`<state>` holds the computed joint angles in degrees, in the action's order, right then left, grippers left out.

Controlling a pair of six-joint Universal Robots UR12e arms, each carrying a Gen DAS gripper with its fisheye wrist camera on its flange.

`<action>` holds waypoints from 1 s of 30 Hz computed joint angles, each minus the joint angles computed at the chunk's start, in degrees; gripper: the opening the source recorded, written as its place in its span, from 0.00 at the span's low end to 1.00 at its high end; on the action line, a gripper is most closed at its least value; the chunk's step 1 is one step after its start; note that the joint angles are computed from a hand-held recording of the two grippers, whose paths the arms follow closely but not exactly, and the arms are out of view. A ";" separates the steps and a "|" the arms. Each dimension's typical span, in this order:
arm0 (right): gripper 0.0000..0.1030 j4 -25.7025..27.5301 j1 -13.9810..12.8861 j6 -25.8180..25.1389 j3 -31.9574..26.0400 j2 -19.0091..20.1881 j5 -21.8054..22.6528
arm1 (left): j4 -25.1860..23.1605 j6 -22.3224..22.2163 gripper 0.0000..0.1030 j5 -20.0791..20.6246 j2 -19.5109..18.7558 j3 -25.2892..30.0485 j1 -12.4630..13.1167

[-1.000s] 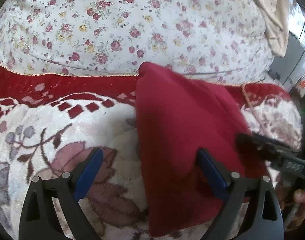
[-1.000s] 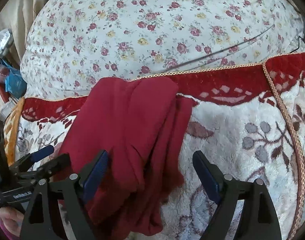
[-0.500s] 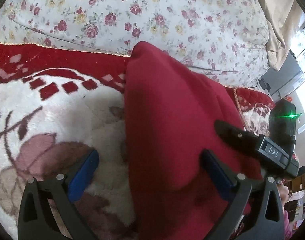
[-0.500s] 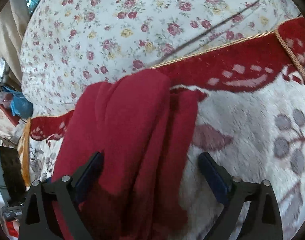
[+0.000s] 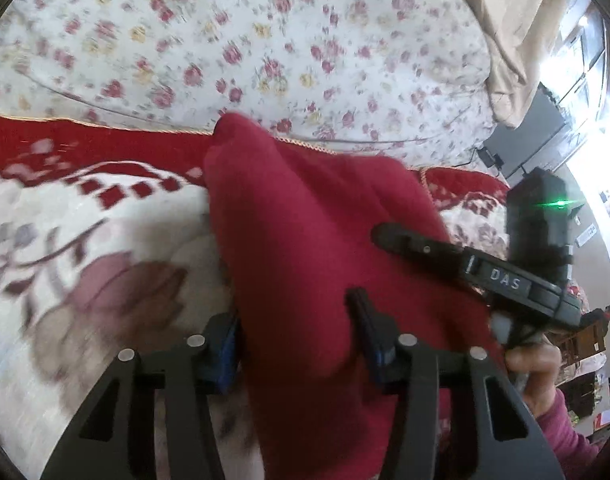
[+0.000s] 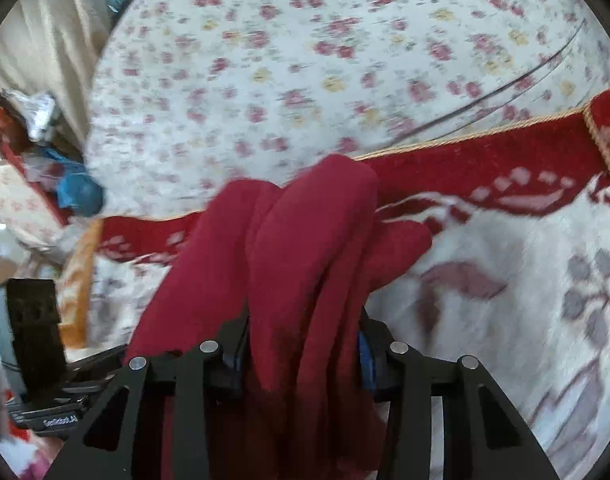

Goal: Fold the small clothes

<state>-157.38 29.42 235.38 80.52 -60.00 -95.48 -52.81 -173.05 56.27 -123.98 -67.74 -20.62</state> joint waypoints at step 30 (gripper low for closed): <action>0.55 21.20 7.95 -12.62 -10.78 2.00 -17.30 | 15.20 -4.33 0.91 22.71 5.39 -11.70 -2.33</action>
<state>-136.18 37.37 222.76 69.74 -57.99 -112.78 -37.61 -177.38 78.99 -118.59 -79.44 -22.95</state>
